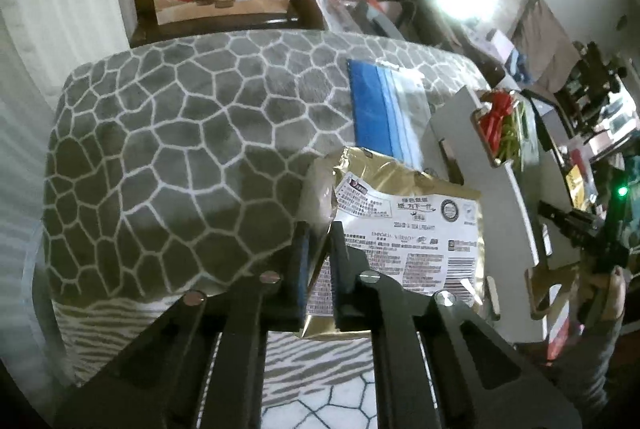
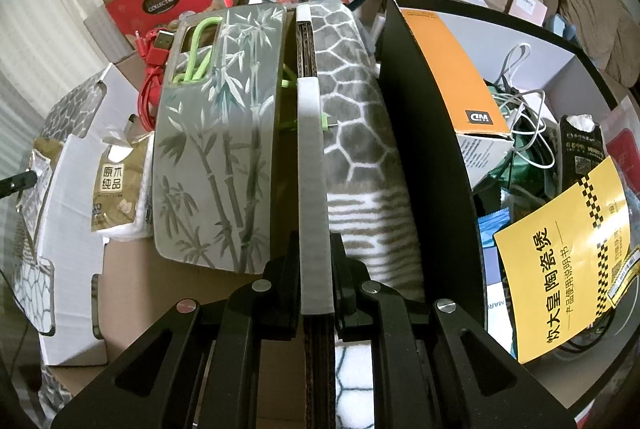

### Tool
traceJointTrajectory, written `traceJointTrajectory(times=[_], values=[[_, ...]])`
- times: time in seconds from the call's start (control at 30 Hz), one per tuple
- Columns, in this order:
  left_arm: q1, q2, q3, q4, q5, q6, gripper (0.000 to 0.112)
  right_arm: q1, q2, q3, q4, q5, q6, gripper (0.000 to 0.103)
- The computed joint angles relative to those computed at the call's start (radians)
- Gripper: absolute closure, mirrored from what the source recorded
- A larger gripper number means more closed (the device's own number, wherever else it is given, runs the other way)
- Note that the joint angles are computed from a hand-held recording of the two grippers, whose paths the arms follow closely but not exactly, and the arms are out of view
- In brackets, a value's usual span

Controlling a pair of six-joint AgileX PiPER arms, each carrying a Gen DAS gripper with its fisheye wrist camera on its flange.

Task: Organize objects
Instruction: 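Grasp the large gold snack bag with the left tool, then lift the gold snack bag and lower it into the box, then open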

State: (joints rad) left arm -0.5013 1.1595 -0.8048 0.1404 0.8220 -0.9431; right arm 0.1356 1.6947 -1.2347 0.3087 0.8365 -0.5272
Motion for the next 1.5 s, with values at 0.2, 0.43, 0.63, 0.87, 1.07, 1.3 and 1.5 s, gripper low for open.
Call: traceJointTrajectory(times=[0.2, 0.43, 0.63, 0.87, 1.07, 1.3, 1.5], values=[[-0.006, -0.068, -0.042, 0.016, 0.017, -0.045, 0.108, 0.001, 0.0, 0.0, -0.001, 0.001, 0.0, 0.091], [-0.011, -0.102, -0.161, 0.044, 0.073, -0.066, 0.111, 0.0, 0.0, 0.001, -0.001, -0.001, -0.001, 0.092], [-0.054, -0.092, -0.25, 0.062, 0.102, -0.092, 0.112, -0.001, 0.0, 0.001, -0.002, -0.001, -0.001, 0.092], [-0.179, -0.008, -0.423, 0.126, 0.14, -0.144, 0.112, -0.008, -0.003, 0.001, 0.005, 0.001, -0.01, 0.092], [-0.274, 0.11, -0.613, 0.189, 0.181, -0.15, 0.112, -0.01, -0.006, -0.001, 0.003, 0.003, -0.01, 0.092], [-0.298, 0.228, -0.707, 0.167, 0.085, -0.174, 0.112, -0.024, -0.019, -0.005, 0.012, 0.02, -0.017, 0.092], [-0.28, 0.321, -0.64, 0.065, -0.115, -0.163, 0.112, -0.022, -0.023, -0.006, 0.005, 0.025, -0.009, 0.092]])
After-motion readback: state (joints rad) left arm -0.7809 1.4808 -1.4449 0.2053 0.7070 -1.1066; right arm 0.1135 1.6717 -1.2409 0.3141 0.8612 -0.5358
